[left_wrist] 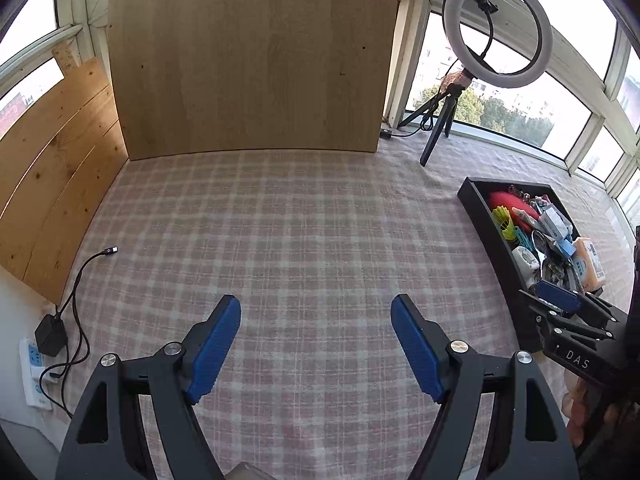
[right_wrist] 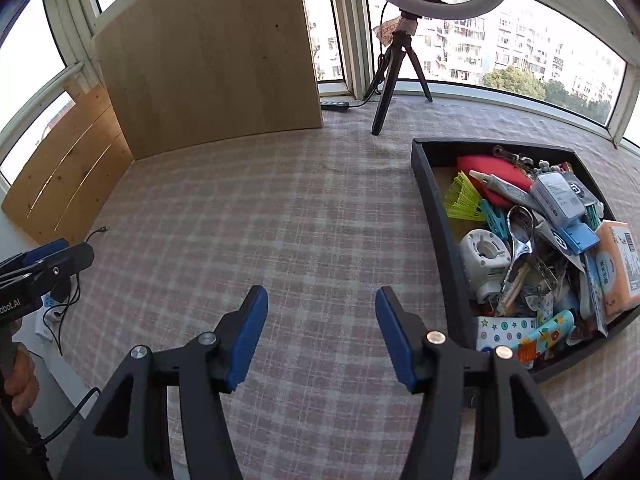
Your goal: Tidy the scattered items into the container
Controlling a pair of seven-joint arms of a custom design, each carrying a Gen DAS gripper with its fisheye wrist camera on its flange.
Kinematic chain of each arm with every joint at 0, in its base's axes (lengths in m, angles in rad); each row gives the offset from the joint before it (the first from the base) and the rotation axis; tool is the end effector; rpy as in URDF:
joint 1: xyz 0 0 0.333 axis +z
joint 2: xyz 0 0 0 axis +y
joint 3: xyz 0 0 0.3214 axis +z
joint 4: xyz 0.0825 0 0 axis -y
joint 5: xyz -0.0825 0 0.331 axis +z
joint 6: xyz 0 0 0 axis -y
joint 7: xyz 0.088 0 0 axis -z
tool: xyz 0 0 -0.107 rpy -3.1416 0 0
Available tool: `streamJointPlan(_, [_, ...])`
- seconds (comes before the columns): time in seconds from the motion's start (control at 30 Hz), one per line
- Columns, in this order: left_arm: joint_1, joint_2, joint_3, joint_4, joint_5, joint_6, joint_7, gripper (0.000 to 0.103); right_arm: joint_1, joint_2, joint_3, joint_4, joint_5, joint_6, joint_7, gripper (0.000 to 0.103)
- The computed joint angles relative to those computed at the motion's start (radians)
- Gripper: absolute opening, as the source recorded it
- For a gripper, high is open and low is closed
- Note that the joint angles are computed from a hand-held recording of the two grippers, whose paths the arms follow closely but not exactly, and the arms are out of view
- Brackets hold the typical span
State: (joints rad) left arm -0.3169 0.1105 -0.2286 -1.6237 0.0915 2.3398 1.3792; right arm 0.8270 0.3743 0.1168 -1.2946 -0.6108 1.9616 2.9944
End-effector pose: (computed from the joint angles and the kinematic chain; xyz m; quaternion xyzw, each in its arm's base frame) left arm 0.5093 -0.2977 0.6346 -0.5318 0.7916 -0.2620 0.1479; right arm 0.4230 0.4926 0.5861 -0.5488 0.7778 -0.1964 0.2352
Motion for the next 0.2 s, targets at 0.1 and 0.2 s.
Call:
streamJointPlan(0.1, [-0.006,0.013,0.001,0.014,0.023,-0.005,0.002,0.076,-0.004,0.010,0.001,0.006,0.011,0.006,-0.009,0.055])
streamJointPlan(0.2, [-0.005,0.030,0.005,0.031,0.017,-0.029,-0.004,0.076,-0.005,0.020,0.000,0.011,0.021,0.012,-0.013,0.055])
